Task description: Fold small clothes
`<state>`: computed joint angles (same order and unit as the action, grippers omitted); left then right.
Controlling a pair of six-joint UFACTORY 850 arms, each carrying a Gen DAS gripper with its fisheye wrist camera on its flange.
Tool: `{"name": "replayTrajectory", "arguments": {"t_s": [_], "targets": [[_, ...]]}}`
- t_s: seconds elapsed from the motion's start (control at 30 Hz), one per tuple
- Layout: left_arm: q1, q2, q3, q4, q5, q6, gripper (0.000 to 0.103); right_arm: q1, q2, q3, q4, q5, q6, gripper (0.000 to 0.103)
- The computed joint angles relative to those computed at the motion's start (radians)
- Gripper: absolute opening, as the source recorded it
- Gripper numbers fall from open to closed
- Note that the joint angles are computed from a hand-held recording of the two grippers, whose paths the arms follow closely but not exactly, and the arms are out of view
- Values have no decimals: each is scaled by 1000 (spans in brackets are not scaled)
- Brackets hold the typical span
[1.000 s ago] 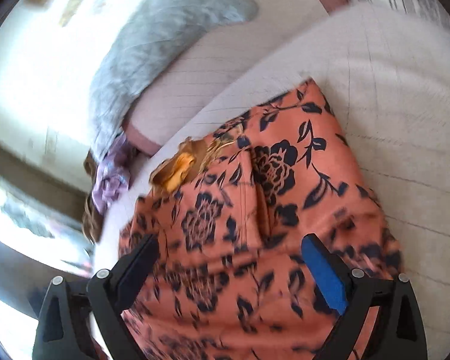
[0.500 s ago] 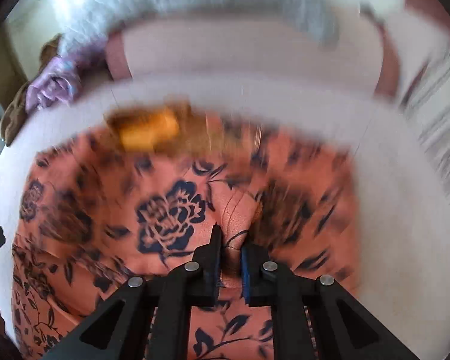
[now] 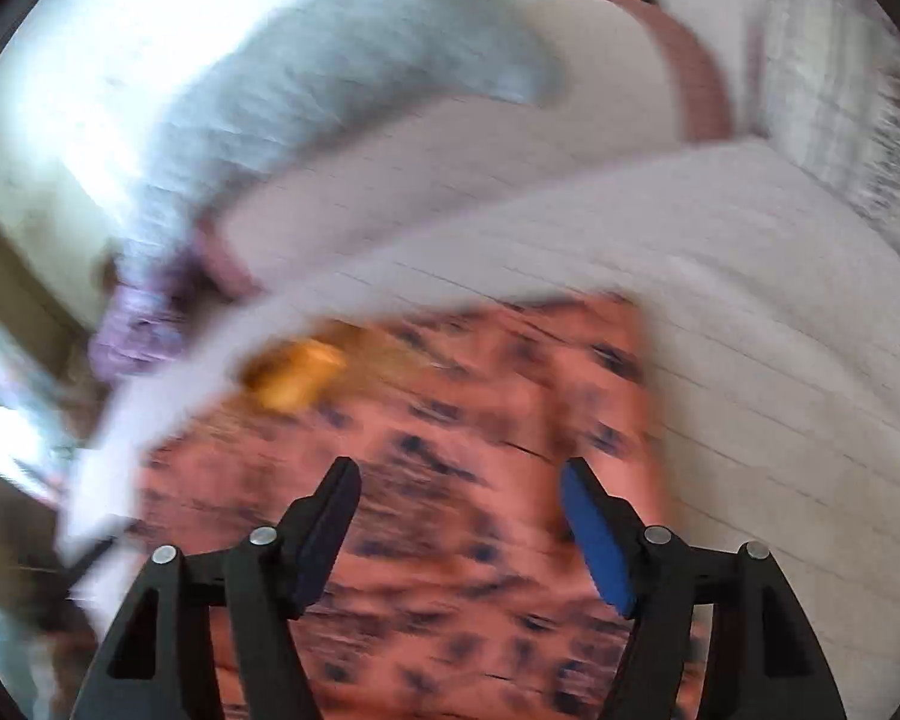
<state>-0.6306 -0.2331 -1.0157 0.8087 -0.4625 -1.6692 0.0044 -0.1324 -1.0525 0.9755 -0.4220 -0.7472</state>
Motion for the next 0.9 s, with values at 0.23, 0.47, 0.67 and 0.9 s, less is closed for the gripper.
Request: {"name": "replayTrajectory", "arguments": {"t_s": [0.23,0.47,0.67,0.9], "targets": [[0,53,9,41,45,-31,19,-39,-223,-96,96,-220,50,73],[23,6,-7,-25,36,30,54,-55,-209,-104,234,-219,-107,90],[-16,106,60,178,12,-218,56,-62,-153,-52,296,-220,-152,85],[-38,79,60,-17,-28,6,62,-25,-145,5,180,-157,-82,83]]}}
